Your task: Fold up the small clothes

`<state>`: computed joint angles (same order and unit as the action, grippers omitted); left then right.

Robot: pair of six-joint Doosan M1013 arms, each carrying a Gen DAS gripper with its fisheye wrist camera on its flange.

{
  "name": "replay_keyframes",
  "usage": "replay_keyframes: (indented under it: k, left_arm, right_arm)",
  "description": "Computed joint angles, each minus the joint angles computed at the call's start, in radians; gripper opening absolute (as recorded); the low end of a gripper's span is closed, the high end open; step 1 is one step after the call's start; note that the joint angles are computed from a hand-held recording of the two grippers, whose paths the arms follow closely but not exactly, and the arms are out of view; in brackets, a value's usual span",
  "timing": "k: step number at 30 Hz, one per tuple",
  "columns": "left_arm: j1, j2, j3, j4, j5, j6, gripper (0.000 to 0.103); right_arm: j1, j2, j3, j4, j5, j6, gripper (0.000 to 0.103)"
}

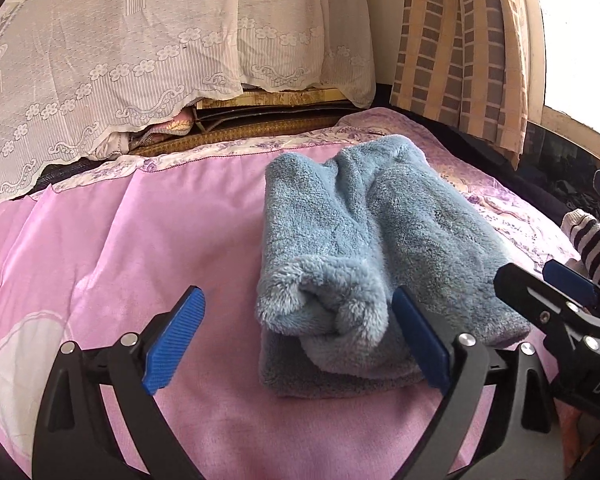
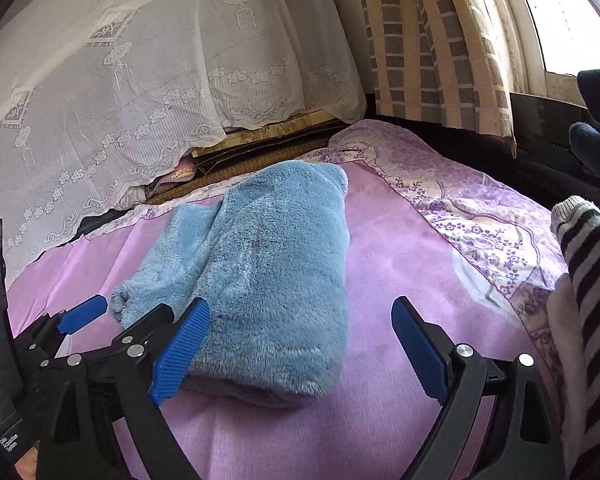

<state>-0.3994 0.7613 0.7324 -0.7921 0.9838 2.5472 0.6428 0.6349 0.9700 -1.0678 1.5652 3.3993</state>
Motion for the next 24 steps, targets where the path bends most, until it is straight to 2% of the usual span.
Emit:
replay_keyframes:
  k: [3,8,12,13,15,17,21,24]
  left_arm:
    - [0.011,-0.014,0.021,-0.011,0.000,-0.011,0.095]
    - [0.027,-0.045,0.073,-0.022,-0.023,-0.010,0.098]
    - [0.035,-0.044,0.068,-0.036,0.017,0.007,0.098]
    - [0.034,-0.048,0.076,-0.031,0.006,0.020,0.098]
    - [0.029,-0.076,0.129,-0.038,-0.071,0.068,0.098]
    - [0.025,-0.093,0.162,-0.048,-0.111,0.105,0.098]
    - [0.025,-0.079,0.133,-0.024,-0.073,0.068,0.098]
    - [0.022,-0.080,0.134,-0.005,-0.084,0.059,0.098]
  right_arm:
    - [0.013,-0.004,0.011,0.004,0.008,0.034,0.093]
    - [0.032,0.012,-0.009,0.002,0.046,0.002,0.094]
    - [0.036,0.017,-0.019,0.008,0.060,-0.008,0.095]
    - [0.036,0.018,-0.022,0.009,0.059,-0.014,0.095]
    - [0.034,0.021,-0.027,0.013,0.059,-0.028,0.095]
    - [0.033,0.022,-0.029,0.018,0.057,-0.031,0.095]
    - [0.030,0.015,-0.019,0.028,0.047,-0.016,0.095]
    - [0.029,0.020,-0.027,0.026,0.050,-0.034,0.095]
